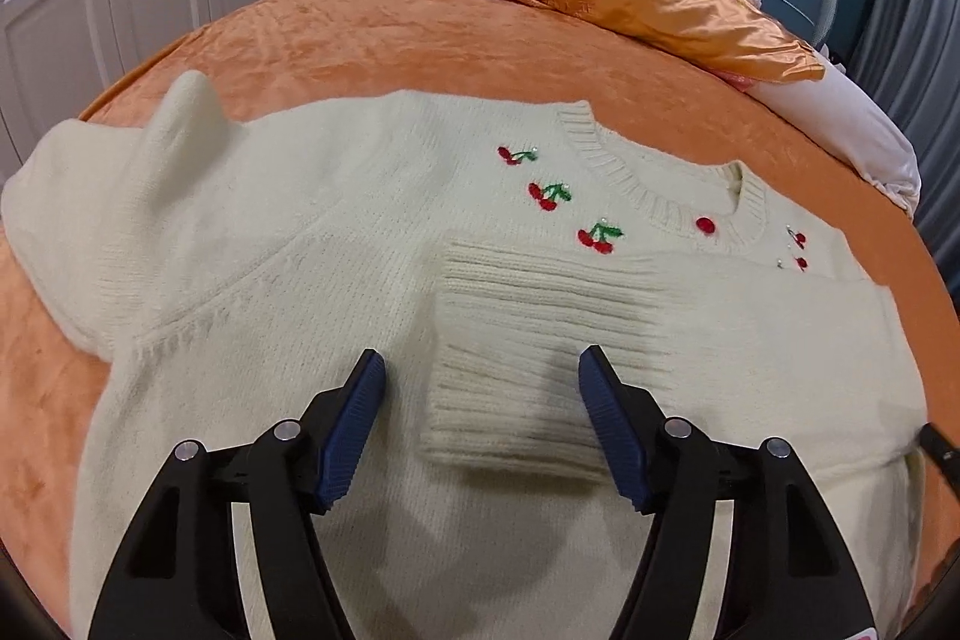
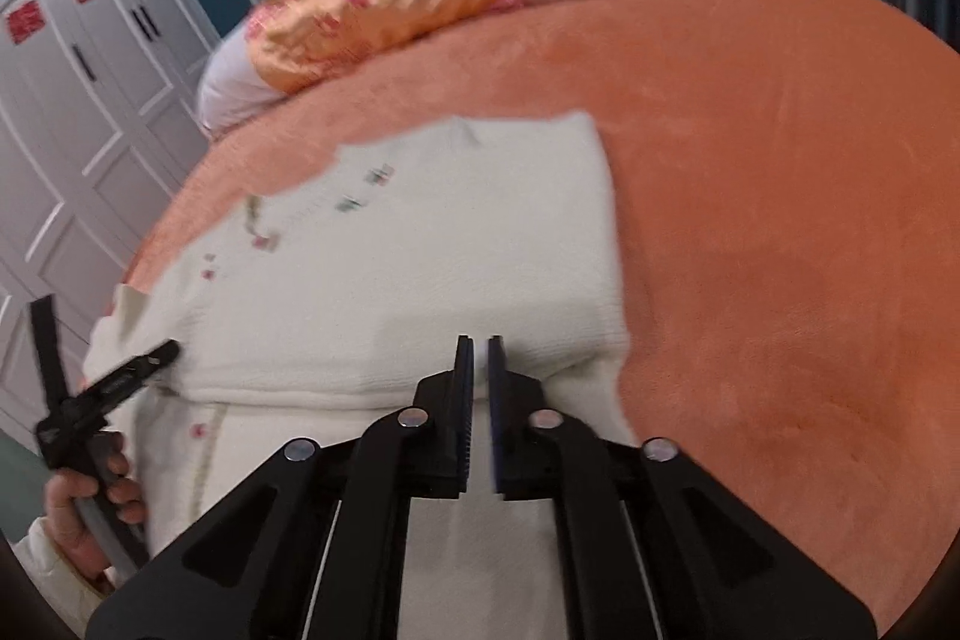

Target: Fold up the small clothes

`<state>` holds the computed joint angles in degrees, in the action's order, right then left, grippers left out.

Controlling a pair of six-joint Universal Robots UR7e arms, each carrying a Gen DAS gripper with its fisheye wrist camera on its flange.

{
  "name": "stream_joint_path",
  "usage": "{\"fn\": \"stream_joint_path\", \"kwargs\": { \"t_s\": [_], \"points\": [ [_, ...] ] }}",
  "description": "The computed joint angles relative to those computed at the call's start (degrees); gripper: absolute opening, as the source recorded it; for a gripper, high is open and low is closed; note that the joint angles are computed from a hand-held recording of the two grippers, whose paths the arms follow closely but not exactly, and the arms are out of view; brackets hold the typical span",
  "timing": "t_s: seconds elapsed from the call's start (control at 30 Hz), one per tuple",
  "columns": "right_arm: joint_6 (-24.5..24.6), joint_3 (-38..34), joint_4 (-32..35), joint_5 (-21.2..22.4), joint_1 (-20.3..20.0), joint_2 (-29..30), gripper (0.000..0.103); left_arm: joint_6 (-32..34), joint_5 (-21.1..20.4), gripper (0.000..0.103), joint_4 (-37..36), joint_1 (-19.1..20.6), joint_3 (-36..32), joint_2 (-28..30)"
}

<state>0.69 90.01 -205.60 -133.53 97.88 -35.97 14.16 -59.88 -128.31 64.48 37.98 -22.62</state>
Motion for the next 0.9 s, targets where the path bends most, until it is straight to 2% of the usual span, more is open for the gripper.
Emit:
{"fn": "stream_joint_path", "kwargs": {
  "t_s": [0.03,0.07,0.1,0.13,0.17,0.2,0.27,0.3,0.33,0.47,0.57,0.63,0.7,0.77,0.83,0.9],
  "points": [
    [-0.98,-0.63,0.51,-0.50,0.16,0.48,0.004,0.78,0.42,0.066,-0.81,-0.04,0.82,-0.21],
    [-0.75,-1.03,3.25,-3.40,0.07,0.68,0.005,1.28,0.79,0.067,-1.59,0.02,1.40,-0.27],
    [1.21,-0.89,6.26,-4.85,-0.65,0.43,0.000,1.21,0.81,0.067,-1.74,0.02,1.40,-0.23],
    [3.69,0.69,6.86,-3.94,-1.84,-0.21,0.000,1.22,0.91,0.067,-1.83,-0.02,1.42,-0.21],
    [7.50,3.19,5.07,-1.02,-2.54,-1.76,0.000,1.47,1.11,0.068,-2.34,-0.06,1.70,-0.25],
    [9.21,4.29,3.52,-0.49,-2.64,-2.39,0.000,1.55,1.02,0.068,-2.78,-0.03,2.06,-0.42],
    [8.01,3.40,1.63,-5.15,-0.83,-1.60,0.000,0.63,-0.03,0.068,-2.94,0.24,2.67,-1.14],
    [6.81,2.87,0.42,-6.76,0.03,-0.90,0.005,-0.40,-0.60,0.068,-3.23,0.36,3.82,-2.08],
    [5.57,2.48,-0.41,-7.92,0.98,-0.24,0.005,-1.72,-1.45,0.067,-3.27,0.54,4.78,-3.06],
    [4.28,2.21,2.85,-7.90,4.11,1.94,0.005,-7.15,-6.08,0.066,-3.61,2.17,11.10,-10.16],
    [3.89,0.41,6.90,-7.65,5.06,3.68,0.005,-6.17,-4.54,0.066,-5.67,3.03,13.45,-13.72],
    [2.52,-2.35,7.75,-8.02,5.40,4.77,0.005,-6.09,-4.12,0.066,-4.36,3.23,11.68,-13.75],
    [0.08,-6.94,7.41,-8.78,5.48,6.20,0.006,-7.18,-5.54,0.066,-1.94,3.13,7.57,-12.17],
    [-2.84,-12.49,8.28,-7.59,5.23,7.41,0.009,-7.97,-7.79,0.066,-0.29,2.58,3.56,-9.85],
    [-3.14,-19.09,14.07,-5.04,4.75,8.89,0.010,-7.88,-9.85,0.066,2.38,1.61,-1.77,-6.14],
    [-2.14,-25.50,22.86,-2.21,4.26,10.90,0.014,-7.13,-9.37,0.066,6.05,0.42,-7.14,-1.69]
  ]
}}
